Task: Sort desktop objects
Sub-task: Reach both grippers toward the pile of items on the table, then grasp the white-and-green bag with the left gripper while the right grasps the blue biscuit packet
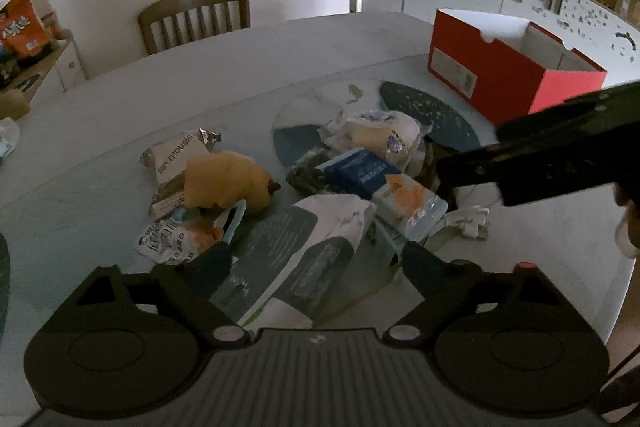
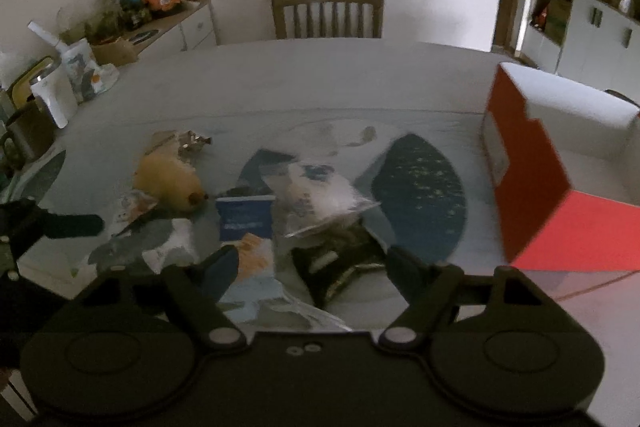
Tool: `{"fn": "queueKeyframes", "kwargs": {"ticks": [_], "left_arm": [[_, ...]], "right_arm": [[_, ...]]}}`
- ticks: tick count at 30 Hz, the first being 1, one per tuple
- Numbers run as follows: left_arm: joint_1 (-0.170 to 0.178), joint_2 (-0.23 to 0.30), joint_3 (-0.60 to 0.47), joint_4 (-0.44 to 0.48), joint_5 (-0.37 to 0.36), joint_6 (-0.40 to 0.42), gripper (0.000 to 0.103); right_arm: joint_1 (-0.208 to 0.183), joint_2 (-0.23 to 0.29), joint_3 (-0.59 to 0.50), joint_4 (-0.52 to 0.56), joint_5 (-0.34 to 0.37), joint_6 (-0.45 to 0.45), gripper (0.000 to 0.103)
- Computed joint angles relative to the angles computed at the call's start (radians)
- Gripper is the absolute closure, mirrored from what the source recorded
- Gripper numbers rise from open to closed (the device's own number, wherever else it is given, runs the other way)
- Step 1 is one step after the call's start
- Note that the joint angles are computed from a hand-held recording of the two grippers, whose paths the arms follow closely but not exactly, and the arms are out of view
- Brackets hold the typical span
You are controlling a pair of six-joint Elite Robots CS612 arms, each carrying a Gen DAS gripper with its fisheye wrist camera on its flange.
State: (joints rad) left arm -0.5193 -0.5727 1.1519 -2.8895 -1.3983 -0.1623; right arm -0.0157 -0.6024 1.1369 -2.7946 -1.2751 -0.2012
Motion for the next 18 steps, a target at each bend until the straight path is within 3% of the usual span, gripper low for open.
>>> {"fn": "queueKeyframes", "kwargs": {"ticks": [9,18], "left_arm": [[0.017,0.013,-0.006,-0.019,-0.057,0.042,0.039],[0.031,0.023,-0.015,-0.041,-0.102,0.055,0.064]], "right_arm": [[0.029,0.041,-0.079,0.124,-0.006,-0.039,0.036],[0.039,0.060,-0.122,0.194,-0.009,-0.055,0.060]]}}
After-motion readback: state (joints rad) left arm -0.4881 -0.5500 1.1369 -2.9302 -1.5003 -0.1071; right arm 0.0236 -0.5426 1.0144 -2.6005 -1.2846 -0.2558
